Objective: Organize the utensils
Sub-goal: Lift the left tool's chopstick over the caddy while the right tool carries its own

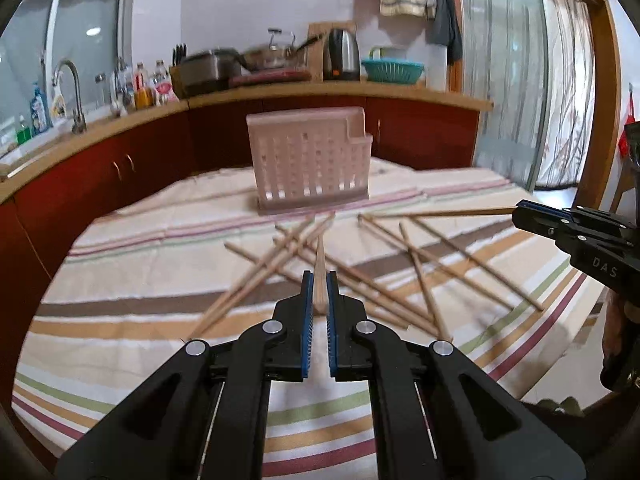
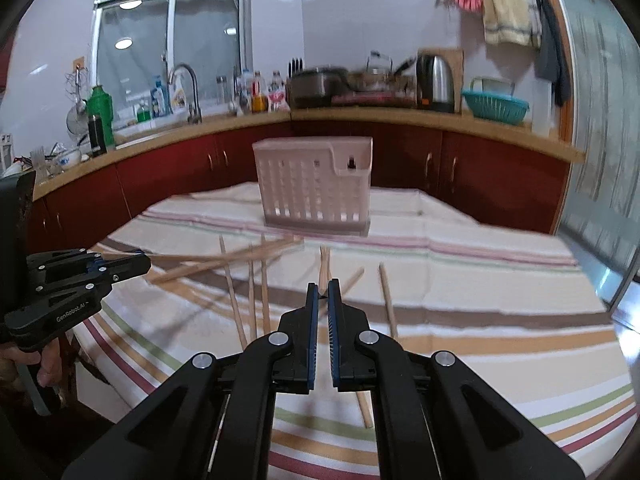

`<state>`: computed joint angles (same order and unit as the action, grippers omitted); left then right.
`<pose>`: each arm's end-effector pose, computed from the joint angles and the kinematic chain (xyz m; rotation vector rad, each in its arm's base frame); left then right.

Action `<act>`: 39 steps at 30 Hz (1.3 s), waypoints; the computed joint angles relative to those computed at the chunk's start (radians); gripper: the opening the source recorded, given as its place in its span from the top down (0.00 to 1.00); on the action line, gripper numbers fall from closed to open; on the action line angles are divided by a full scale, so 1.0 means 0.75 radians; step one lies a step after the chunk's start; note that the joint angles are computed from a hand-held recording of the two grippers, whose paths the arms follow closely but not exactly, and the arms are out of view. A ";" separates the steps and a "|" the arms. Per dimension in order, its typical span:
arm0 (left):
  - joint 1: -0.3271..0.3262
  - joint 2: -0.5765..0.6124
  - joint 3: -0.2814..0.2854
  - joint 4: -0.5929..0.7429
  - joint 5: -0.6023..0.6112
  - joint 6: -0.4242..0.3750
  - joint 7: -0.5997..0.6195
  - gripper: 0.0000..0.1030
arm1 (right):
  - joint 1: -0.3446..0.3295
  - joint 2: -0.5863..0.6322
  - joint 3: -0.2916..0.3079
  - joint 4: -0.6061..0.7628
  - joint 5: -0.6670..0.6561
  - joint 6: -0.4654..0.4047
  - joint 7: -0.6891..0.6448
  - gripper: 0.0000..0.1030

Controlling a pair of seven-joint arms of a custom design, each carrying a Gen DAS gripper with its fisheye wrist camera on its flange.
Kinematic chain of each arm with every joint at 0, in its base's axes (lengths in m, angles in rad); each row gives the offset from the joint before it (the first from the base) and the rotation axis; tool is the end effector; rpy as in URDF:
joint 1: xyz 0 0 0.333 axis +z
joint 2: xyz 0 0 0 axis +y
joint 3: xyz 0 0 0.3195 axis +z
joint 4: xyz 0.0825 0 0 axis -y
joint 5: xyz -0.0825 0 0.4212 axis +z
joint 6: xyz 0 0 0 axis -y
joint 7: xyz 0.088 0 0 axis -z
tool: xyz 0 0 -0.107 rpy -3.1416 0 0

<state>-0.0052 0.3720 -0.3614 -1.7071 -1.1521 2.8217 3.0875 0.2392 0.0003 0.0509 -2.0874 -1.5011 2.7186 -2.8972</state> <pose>0.6993 -0.1879 0.4318 -0.8992 2.2600 -1.2567 0.5713 0.2084 0.4522 -1.3538 1.7790 -0.9965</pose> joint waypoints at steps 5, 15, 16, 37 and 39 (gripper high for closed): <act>0.035 -0.085 -0.021 -0.025 -0.194 -0.018 0.148 0.94 | 0.003 -0.068 0.017 -0.012 -0.057 -0.025 0.029 0.95; -0.026 -0.216 0.099 -0.068 -0.395 -0.098 0.276 0.94 | -0.032 -0.218 0.061 -0.067 -0.072 -0.027 0.038 0.95; -0.034 -0.219 0.107 -0.073 -0.403 -0.093 0.287 0.94 | -0.038 -0.225 0.064 -0.073 -0.076 -0.027 0.047 0.95; -0.068 -0.195 0.146 0.000 -0.557 -0.078 0.387 0.94 | -0.086 -0.168 0.043 -0.008 0.086 0.073 -0.092 0.95; -0.066 -0.185 0.144 0.014 -0.555 -0.070 0.382 0.94 | -0.088 -0.159 0.043 0.004 0.100 0.072 -0.116 0.95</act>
